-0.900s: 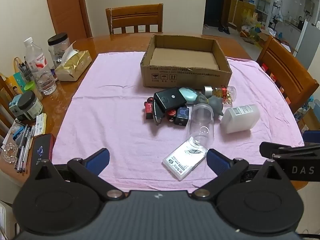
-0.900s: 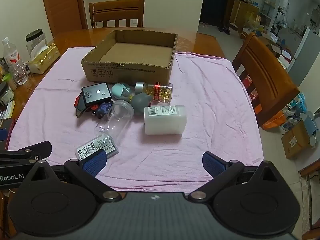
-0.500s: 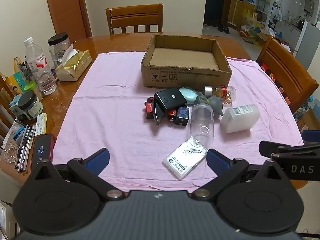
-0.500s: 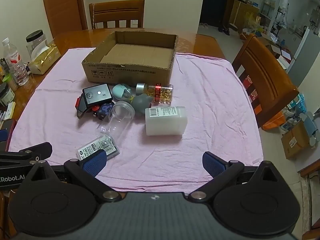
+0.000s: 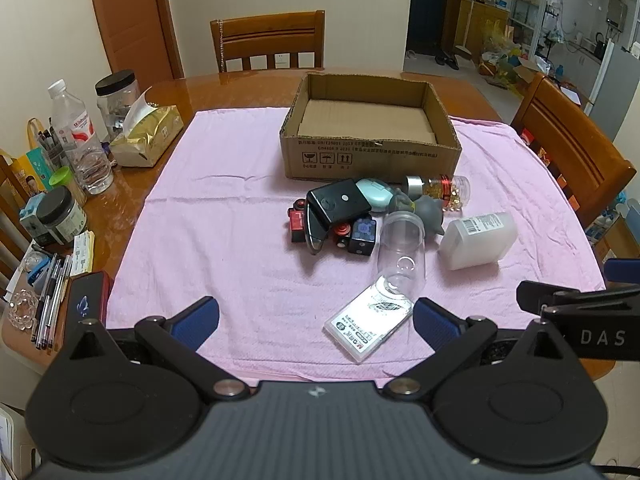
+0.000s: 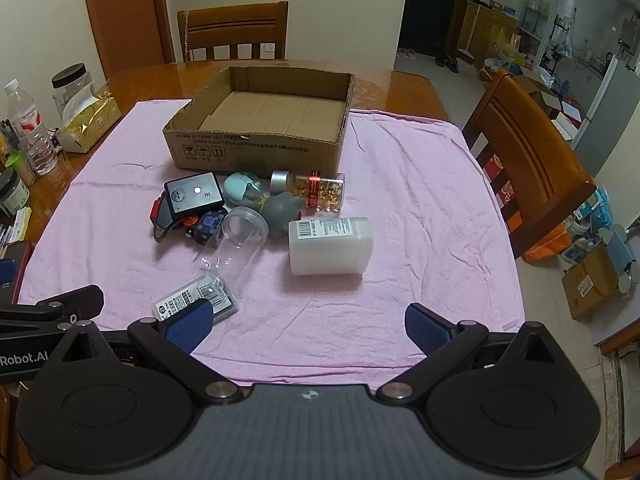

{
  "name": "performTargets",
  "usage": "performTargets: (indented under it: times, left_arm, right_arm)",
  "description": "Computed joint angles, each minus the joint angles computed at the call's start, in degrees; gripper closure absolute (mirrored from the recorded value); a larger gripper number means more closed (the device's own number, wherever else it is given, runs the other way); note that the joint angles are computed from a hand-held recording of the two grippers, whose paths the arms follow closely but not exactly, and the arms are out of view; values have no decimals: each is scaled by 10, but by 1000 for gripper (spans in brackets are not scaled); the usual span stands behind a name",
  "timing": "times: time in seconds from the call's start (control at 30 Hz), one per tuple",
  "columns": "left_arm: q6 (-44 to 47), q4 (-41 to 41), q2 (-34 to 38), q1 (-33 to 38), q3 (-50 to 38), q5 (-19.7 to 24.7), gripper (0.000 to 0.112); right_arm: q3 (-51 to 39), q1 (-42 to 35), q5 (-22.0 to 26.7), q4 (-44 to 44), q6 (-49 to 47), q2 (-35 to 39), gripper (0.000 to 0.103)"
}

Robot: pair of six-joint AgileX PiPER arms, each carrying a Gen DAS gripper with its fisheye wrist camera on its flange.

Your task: Organize rigid objects

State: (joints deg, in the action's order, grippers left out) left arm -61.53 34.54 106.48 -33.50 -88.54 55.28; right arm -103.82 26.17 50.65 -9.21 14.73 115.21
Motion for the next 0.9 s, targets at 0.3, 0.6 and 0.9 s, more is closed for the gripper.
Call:
performTargets:
  times: [0.3, 0.6, 0.9]
  left_arm:
    - [2, -1, 2, 0, -5, 2, 10]
    - [5, -3, 4, 1, -14, 2, 10]
    - [9, -4, 6, 1, -19, 2, 10]
  right_arm:
    - [-3, -2, 1, 2, -4, 1, 0]
    - [-16, -3, 9, 0, -7, 5, 0]
    - [-22, -3, 11, -1, -7, 7, 0]
